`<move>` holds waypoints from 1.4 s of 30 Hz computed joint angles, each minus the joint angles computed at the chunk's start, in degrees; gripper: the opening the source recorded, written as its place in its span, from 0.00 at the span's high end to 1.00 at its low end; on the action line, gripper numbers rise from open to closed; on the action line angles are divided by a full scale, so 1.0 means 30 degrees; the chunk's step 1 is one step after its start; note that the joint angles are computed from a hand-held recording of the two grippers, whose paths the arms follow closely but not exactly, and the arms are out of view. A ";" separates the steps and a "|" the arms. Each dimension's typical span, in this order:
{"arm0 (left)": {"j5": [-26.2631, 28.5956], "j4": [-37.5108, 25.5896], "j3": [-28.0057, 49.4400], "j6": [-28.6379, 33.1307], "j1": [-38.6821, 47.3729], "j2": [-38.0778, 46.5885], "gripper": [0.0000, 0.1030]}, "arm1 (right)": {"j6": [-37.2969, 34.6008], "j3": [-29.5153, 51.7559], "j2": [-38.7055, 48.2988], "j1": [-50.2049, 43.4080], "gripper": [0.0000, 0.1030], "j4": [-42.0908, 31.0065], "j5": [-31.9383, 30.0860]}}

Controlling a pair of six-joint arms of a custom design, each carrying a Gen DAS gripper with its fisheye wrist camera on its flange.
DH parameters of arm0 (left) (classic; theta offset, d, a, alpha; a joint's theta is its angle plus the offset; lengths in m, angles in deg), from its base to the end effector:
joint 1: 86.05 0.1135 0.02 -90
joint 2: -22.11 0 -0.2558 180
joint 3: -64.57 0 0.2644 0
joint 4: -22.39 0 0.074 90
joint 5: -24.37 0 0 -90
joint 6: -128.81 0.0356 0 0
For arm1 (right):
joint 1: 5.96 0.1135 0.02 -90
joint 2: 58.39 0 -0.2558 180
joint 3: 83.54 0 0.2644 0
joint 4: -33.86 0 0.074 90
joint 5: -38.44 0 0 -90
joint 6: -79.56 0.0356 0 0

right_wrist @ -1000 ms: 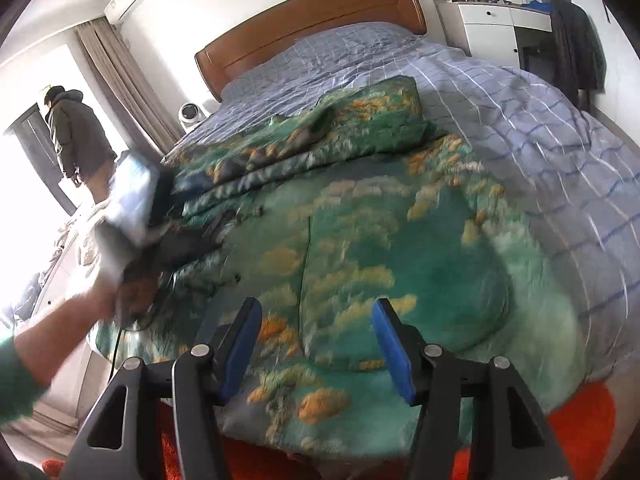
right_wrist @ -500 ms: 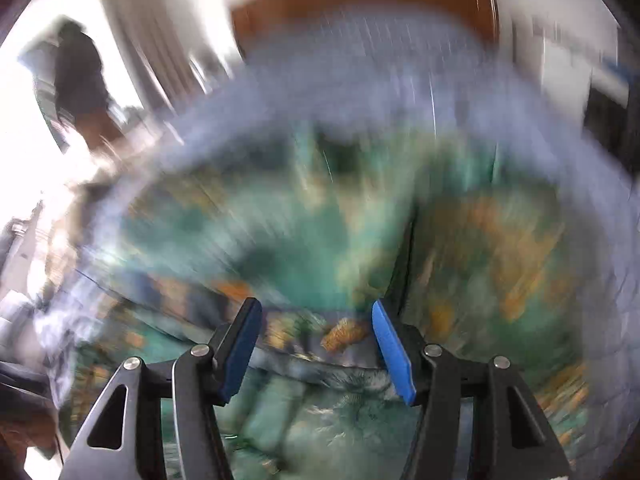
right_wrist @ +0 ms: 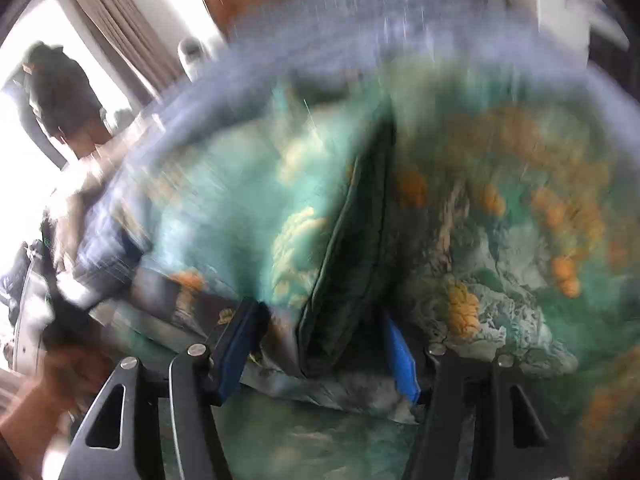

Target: Fold large clothes

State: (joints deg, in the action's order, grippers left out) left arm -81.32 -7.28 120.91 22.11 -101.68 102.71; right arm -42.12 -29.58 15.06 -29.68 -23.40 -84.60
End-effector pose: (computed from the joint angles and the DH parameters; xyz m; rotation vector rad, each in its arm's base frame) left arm 0.2751 -0.0670 0.1697 -0.1335 2.4617 0.1027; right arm 0.2094 -0.0708 0.1694 -0.2720 2.6085 0.5468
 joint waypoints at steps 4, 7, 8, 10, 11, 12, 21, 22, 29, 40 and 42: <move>0.0912 -0.2026 0.0150 0.0820 0.0630 -0.2314 0.29 | -0.1016 -0.1040 -0.0101 -0.1281 0.41 0.0993 -0.1718; 0.2267 -0.2384 0.0541 0.0035 0.1728 -0.3858 0.26 | -0.1964 -0.1504 -0.0254 -0.2135 0.41 0.1286 -0.2269; 0.2801 -0.2422 0.0973 -0.0272 0.2135 -0.3964 0.26 | -0.2180 -0.1579 -0.0659 -0.2355 0.41 0.1039 -0.2281; 0.3627 -0.2399 0.1806 -0.0498 0.2766 -0.3767 0.26 | -0.2325 -0.1449 -0.1954 -0.2489 0.41 0.0007 -0.1946; 0.3890 -0.2429 0.2240 -0.0452 0.3052 -0.3573 0.26 | -0.2605 -0.1184 -0.3143 -0.2832 0.41 -0.0964 -0.1462; 0.3899 -0.2398 0.2559 -0.0288 0.3228 -0.3330 0.26 | -0.2894 -0.1072 -0.4768 -0.3594 0.41 -0.1565 -0.1380; 0.3268 -0.1112 0.4809 -0.0413 0.3289 0.1579 0.26 | -0.1574 0.1149 -0.5684 0.0202 0.41 -0.2195 -0.2559; 0.3293 -0.1007 0.4934 -0.0408 0.3361 0.2144 0.26 | -0.0989 0.0924 -0.4303 0.1525 0.41 -0.1511 -0.1003; 0.3914 0.2002 0.3440 -0.0597 0.4142 0.4733 0.24 | -0.2088 -0.2340 -0.1762 0.0442 0.41 0.2911 -0.1997; 0.5117 -0.1069 0.0662 0.1142 0.3658 -0.1202 0.21 | -0.0323 -0.3380 -0.2164 0.1772 0.41 0.5300 -0.1344; 0.5119 -0.0278 -0.0746 0.1129 0.3502 -0.1749 0.21 | -0.0470 -0.3538 -0.2220 0.1579 0.41 0.5354 -0.1578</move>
